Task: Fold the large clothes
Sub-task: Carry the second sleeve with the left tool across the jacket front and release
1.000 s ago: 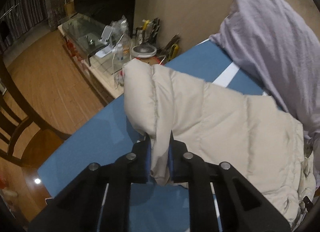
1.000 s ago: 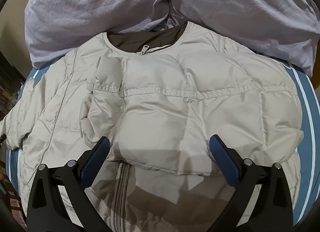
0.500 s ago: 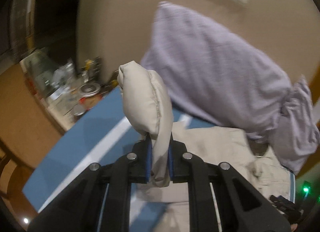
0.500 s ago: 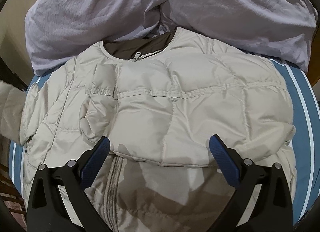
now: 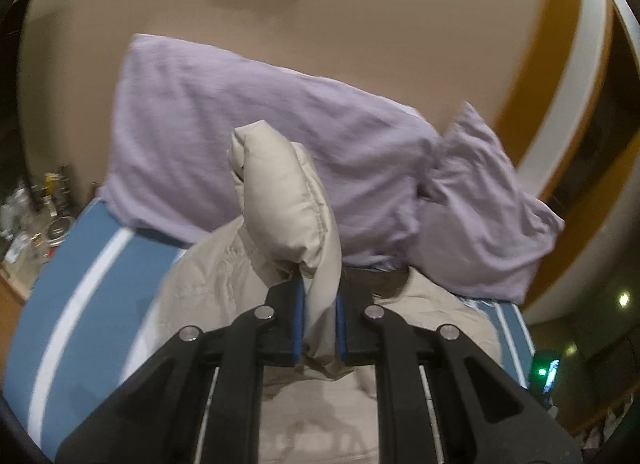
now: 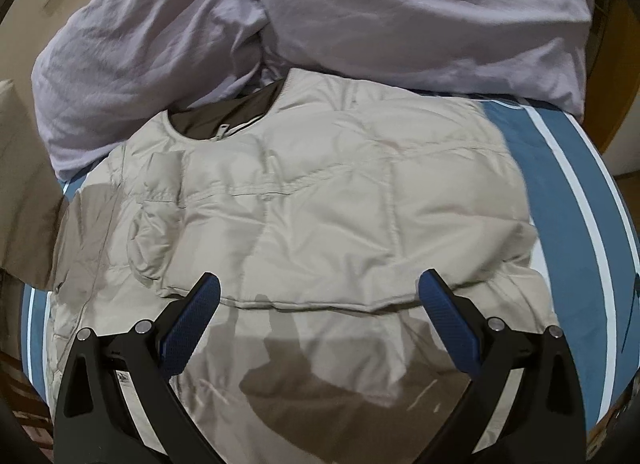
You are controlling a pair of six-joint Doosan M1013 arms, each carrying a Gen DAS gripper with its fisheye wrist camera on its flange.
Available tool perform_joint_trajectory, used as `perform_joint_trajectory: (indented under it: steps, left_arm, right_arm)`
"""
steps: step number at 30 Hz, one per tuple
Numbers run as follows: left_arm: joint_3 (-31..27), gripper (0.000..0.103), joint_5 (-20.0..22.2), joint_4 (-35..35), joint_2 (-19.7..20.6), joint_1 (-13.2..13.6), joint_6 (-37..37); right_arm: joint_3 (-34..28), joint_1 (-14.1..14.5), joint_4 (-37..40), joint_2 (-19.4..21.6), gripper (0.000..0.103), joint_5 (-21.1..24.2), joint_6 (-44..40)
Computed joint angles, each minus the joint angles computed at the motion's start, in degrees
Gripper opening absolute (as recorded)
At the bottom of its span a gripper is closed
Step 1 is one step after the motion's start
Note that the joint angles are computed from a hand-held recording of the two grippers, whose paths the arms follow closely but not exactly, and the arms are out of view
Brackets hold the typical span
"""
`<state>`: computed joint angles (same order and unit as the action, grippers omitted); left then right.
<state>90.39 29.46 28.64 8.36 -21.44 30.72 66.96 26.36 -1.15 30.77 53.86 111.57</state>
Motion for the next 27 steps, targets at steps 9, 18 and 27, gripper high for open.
perform_joint_trajectory:
  steps: [9, 18, 27]
  left_arm:
    - [-5.3, 0.013, 2.02, -16.64, 6.82, -2.08, 16.42]
    - [-8.79, 0.013, 8.23, -23.36, 11.88, -3.64, 23.76]
    - [-9.16, 0.027, 9.16, -27.43, 11.96, -3.21, 26.95]
  right_arm:
    - [3.14, -0.88, -1.9, -2.15, 0.101, -1.03, 2.62]
    - [4.4, -1.38, -2.5, -2.78, 0.101, -0.66, 3.93]
    - [4.49, -1.37, -2.31, -2.82, 0.101, -0.67, 3.49]
